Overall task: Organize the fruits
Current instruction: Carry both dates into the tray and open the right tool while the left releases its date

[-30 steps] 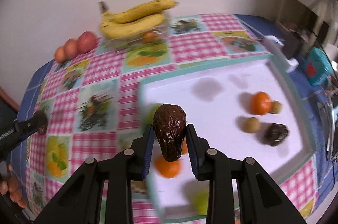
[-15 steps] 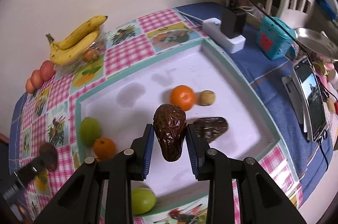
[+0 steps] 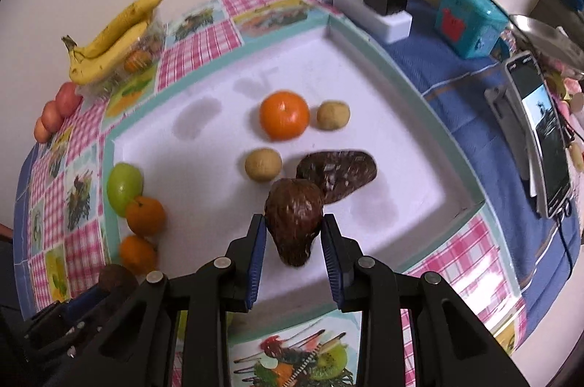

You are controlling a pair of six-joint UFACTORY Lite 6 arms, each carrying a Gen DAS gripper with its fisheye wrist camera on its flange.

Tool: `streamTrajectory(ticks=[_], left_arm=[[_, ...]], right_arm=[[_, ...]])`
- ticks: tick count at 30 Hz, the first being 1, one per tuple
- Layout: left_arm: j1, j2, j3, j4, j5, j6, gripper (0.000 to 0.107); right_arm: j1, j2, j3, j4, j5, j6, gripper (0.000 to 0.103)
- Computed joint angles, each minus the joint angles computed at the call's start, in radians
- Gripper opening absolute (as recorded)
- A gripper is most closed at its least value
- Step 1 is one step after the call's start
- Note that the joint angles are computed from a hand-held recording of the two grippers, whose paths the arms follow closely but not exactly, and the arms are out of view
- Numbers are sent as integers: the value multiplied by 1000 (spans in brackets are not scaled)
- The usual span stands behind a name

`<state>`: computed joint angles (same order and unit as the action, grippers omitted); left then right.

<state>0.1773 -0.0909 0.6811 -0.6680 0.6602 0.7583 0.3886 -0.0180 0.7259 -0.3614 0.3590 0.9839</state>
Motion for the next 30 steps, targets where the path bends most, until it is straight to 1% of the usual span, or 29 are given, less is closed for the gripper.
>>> streamTrajectory(ticks=[10, 16, 24, 27, 29, 30], left_arm=[[-26, 41, -7, -19, -19, 9, 37], [-31, 48, -6, -34, -17, 10, 37], [10, 23, -16, -51, 29, 34, 38], [44, 2, -25, -72, 70, 58, 42], [69, -17, -33, -91, 100, 82, 44], [83, -28, -37, -94, 114, 91, 46]], right_arm=[[0, 63, 17, 46, -24, -53, 32], [-5, 72, 12, 64, -35, -72, 32], [-9, 71, 8, 62, -38, -73, 32], [1, 73, 10, 50, -31, -62, 32], [10, 69, 7, 32, -25, -41, 34], [14, 66, 3, 24, -23, -30, 38]])
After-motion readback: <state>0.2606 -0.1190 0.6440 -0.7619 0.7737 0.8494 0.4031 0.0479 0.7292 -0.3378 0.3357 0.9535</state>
